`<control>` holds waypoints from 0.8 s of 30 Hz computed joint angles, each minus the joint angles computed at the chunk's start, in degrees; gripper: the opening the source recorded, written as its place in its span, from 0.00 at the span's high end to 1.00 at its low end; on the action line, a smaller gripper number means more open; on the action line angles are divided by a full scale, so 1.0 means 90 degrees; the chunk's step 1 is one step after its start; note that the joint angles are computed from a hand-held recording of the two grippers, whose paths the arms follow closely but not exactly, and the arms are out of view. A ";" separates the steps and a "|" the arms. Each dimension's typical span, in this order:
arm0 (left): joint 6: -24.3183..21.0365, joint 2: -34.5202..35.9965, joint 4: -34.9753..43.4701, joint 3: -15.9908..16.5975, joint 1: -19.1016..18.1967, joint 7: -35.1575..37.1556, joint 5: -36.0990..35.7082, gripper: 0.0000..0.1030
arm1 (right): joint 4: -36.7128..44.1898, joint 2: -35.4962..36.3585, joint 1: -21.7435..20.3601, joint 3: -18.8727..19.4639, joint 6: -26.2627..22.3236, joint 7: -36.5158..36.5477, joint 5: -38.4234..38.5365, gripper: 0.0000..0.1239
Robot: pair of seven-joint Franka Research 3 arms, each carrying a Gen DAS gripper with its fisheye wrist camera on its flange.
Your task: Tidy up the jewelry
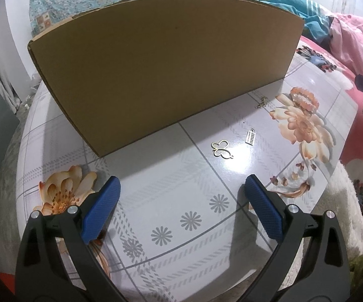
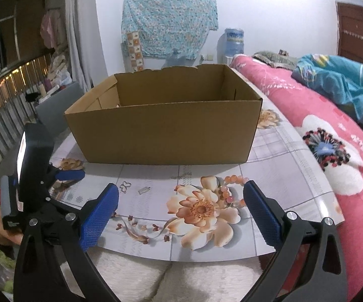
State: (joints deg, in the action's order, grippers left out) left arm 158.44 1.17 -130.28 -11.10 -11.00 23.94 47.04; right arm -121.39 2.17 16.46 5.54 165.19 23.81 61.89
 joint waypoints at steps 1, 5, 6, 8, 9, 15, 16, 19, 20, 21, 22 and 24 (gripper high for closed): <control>0.0000 0.0007 0.0006 -0.0002 -0.0002 0.0032 -0.0019 0.07 | 0.0035 0.0024 -0.0022 -0.0018 -0.0099 0.0040 0.0017 0.22; 0.0100 0.0005 -0.0008 0.0017 0.0033 0.0485 -0.0331 0.07 | 0.0191 0.0107 -0.0160 -0.0094 -0.0705 0.0256 0.0124 0.22; 0.0122 -0.0004 -0.0021 0.0020 0.0040 0.0586 -0.0375 0.07 | 0.0220 0.0120 -0.0201 -0.0110 -0.0866 0.0293 0.0163 0.22; 0.0007 -0.0033 0.0004 0.0022 0.0025 0.0408 0.0004 0.07 | 0.0299 0.0165 -0.0272 -0.0136 -0.1111 0.0361 0.0184 0.22; 0.0025 -0.0070 -0.0009 0.0025 0.0025 0.0266 0.0294 0.08 | 0.0325 0.0183 -0.0305 -0.0152 -0.1199 0.0413 0.0146 0.22; 0.0631 -0.0204 -0.0090 -0.0009 0.0089 0.0797 0.0717 0.21 | 0.0446 0.0245 -0.0553 -0.0223 -0.2109 0.0075 0.0224 0.22; 0.0653 -0.0197 -0.0087 -0.0025 0.0081 0.1092 0.0593 0.27 | 0.0444 0.0249 -0.0587 -0.0232 -0.2286 -0.0057 0.0247 0.22; 0.0883 -0.0126 -0.0117 -0.0027 0.0074 0.2303 -0.0184 0.38 | 0.0435 0.0267 -0.0622 -0.0242 -0.2593 -0.0212 0.0131 0.22; 0.1010 -0.0116 -0.0164 -0.0013 0.0089 0.2741 -0.0544 0.41 | 0.0444 0.0286 -0.0632 -0.0247 -0.2707 -0.0225 0.0068 0.22; 0.1107 -0.0092 -0.0179 -0.0008 0.0097 0.3122 -0.0880 0.45 | 0.0470 0.0319 -0.0639 -0.0249 -0.2801 -0.0208 0.0000 0.22; 0.1182 -0.0053 -0.0173 -0.0007 0.0108 0.3548 -0.1258 0.47 | 0.0524 0.0374 -0.0650 -0.0252 -0.2904 -0.0182 -0.0062 0.22; 0.1293 0.0020 -0.0159 -0.0014 0.0141 0.4335 -0.2007 0.54 | 0.0578 0.0449 -0.0662 -0.0239 -0.2984 -0.0141 -0.0122 0.22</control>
